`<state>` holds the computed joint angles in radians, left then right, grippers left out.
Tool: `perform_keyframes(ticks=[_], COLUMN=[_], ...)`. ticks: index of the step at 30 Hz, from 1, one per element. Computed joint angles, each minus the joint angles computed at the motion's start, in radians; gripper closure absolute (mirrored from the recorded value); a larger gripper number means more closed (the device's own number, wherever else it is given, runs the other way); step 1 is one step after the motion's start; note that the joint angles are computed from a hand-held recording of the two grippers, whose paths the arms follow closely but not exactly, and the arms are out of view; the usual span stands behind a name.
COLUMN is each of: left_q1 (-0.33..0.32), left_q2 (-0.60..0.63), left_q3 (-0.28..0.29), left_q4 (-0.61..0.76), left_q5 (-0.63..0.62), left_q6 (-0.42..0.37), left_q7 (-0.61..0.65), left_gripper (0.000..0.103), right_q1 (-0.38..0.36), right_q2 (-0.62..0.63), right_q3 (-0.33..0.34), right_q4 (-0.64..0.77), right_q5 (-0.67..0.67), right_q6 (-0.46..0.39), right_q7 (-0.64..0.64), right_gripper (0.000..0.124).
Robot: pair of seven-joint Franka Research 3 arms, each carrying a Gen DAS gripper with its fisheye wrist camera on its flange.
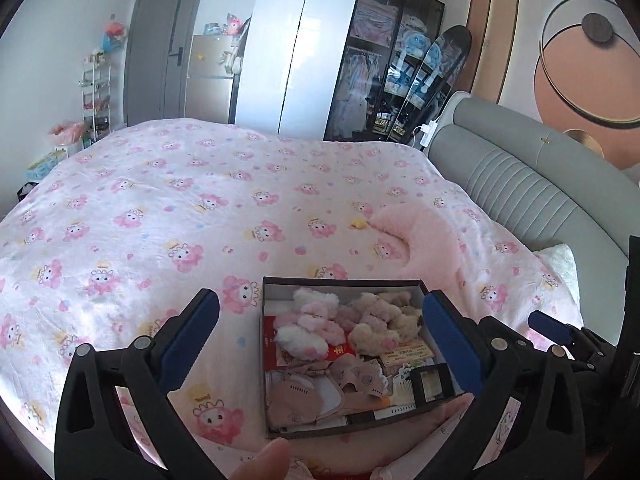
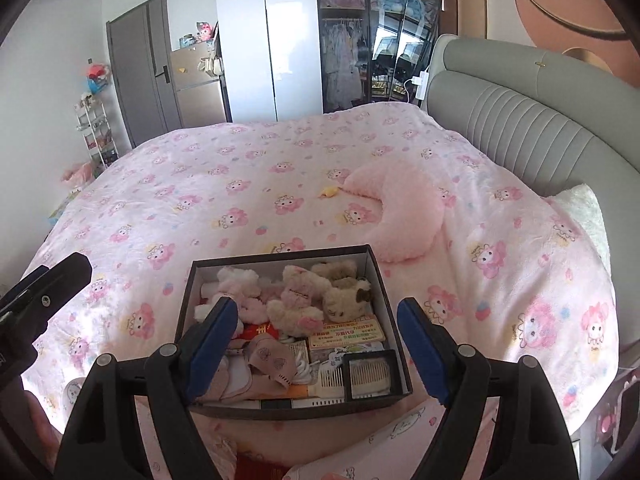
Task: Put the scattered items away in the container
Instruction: 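Raise the left gripper away from the box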
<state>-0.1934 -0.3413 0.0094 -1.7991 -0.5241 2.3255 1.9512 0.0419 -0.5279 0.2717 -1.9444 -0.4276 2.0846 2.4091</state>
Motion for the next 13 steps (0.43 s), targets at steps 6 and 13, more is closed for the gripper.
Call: perform_keyframes(ticks=[6, 13], left_q1=[-0.023, -0.055], left_q2=[-0.1, -0.141], left_q3=[0.017, 0.03], left_q4=[-0.086, -0.121], left_q5=[0.006, 0.004], left_q6=[-0.032, -0.046], left_q7=[0.036, 0.039], left_gripper=[0.0, 0.0], right_q1=[-0.01, -0.016], right_q2=[-0.09, -0.119], right_q3=[0.035, 0.055], right_q4=[-0.044, -0.059], right_q5=[-0.017, -0.015], right_q6=[-0.037, -0.061], right_q7=[0.036, 0.022], right_gripper=[0.043, 0.043])
